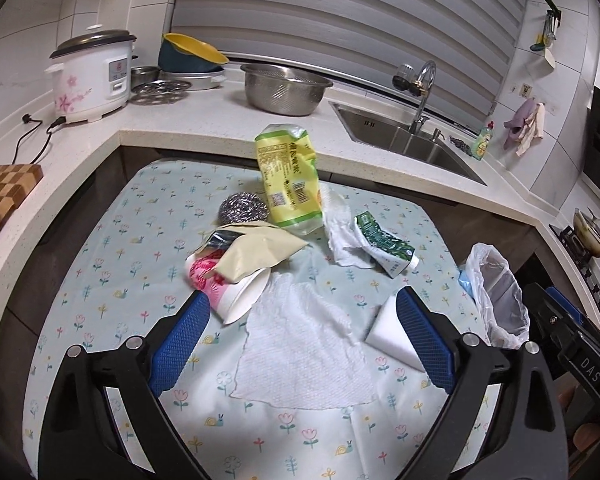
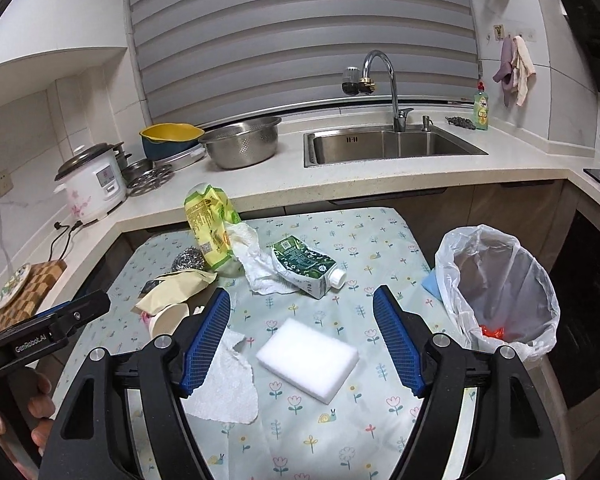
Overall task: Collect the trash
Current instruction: 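Return both tools from the bin to the table, then grasp the white paper towel with the left tool while the right tool grasps the crumpled tissue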
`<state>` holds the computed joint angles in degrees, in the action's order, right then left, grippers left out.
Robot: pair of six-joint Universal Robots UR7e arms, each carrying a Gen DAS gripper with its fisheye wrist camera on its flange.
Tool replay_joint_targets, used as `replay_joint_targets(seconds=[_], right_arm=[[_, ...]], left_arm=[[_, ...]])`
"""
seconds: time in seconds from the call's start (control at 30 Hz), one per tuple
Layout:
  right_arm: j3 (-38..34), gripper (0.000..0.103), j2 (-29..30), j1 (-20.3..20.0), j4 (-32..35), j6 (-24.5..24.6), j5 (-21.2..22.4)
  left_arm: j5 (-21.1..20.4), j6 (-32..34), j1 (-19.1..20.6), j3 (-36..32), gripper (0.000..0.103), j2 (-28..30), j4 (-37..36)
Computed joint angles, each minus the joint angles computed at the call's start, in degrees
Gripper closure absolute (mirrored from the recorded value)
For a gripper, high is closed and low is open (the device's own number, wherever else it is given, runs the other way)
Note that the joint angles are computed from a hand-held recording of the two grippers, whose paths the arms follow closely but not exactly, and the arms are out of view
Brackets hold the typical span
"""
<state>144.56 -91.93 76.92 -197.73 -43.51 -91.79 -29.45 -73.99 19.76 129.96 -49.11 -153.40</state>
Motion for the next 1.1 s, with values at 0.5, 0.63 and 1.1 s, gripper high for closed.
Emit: replay_joint_targets(seconds=[0.5,0.63,1.1], right_arm=[[0.35,0.032,6.23,0.02,-2.69,-0.56,-3.09],[-0.82,0.032,9.09,0.15,-3.15,-0.42,-3.89],[-4.88,0.032,17.99,-0.1,-3.65,-0.15,-6.24]], left_arm=[[-6.37,0.26,4.76,2.18,0.013,3.33,-4.72],[-8.27,1.74,7.41,1.39,0.013,5.62,-6.93],[-10.73,6.81,13.44,-3.52,0.029,13.12,-8.41]])
